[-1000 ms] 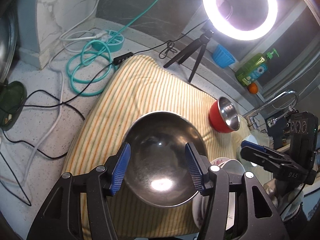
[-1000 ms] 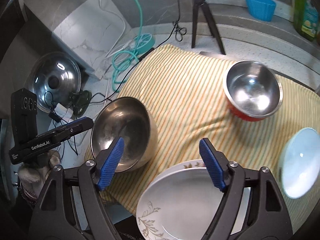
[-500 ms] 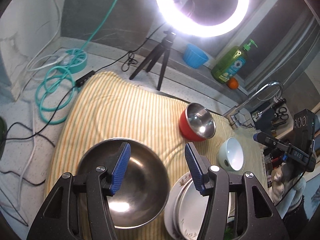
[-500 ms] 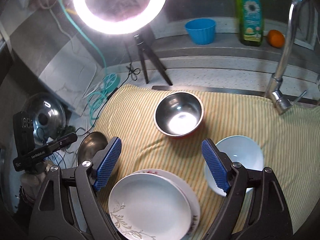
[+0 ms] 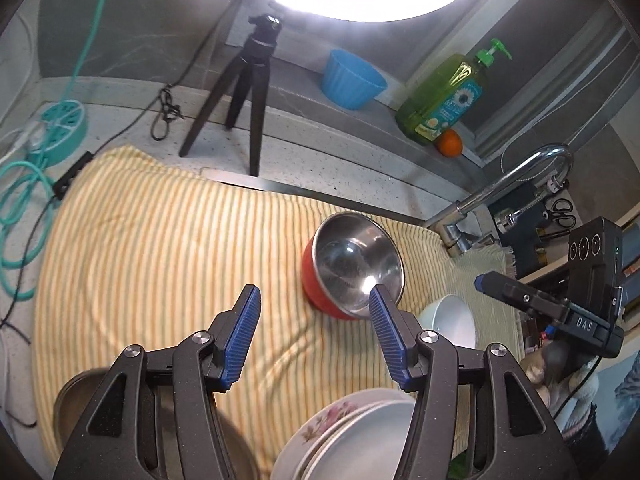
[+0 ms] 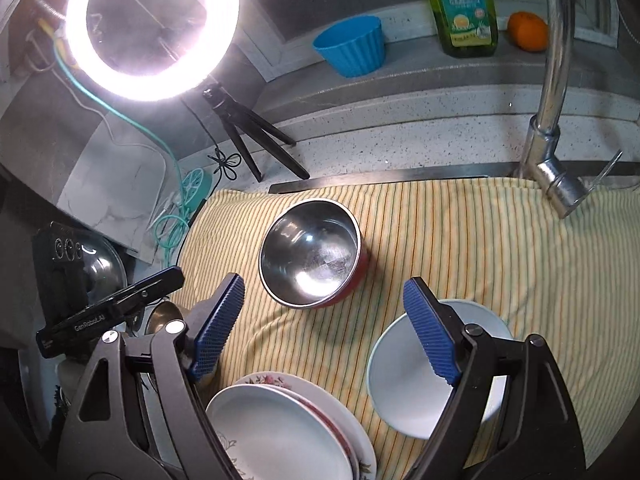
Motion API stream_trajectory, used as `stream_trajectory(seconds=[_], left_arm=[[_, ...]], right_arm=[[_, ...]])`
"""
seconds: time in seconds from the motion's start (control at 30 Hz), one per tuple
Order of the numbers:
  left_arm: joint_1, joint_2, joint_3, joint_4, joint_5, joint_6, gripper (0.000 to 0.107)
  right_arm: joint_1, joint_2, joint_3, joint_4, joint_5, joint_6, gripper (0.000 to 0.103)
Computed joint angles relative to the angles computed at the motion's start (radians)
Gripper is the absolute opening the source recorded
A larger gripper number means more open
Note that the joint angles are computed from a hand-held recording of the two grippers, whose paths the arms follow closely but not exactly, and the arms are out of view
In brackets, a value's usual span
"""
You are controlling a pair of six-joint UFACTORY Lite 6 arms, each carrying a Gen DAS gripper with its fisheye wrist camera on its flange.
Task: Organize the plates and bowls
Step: 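Move the right gripper to the red-exterior steel bowl and grasp its rim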
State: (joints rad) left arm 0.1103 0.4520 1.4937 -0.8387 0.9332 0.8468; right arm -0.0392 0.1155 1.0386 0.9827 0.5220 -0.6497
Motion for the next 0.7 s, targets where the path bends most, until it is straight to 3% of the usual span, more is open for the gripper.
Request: stream_trajectory(seconds=[0.1, 0.47, 0.53, 0.7], left_arm=[[-0.045, 0.074, 0.072, 0.024, -0.002, -0.051, 0.053], [-0.109, 0.275, 0.278, 0.098, 0.012, -0.191, 0.042], [-0.114, 0.301, 0.302, 0.107, 0.021, -0.205, 0.037], [-0.120, 0.335, 0.331, 0.120, 0.025, -0.223, 0.026]], right_arm=[[-0.014, 0.087, 0.055, 0.035, 0.026, -0.033, 0.084], [-0.020, 0.371, 0.279, 0.012, 0.086, 0.002, 0.057], [-0.018, 0.391, 0.295, -0.001, 0.086, 0.009, 0.056], [-0.005, 0.442, 0.350, -0.060, 0.089, 0.067, 0.041]])
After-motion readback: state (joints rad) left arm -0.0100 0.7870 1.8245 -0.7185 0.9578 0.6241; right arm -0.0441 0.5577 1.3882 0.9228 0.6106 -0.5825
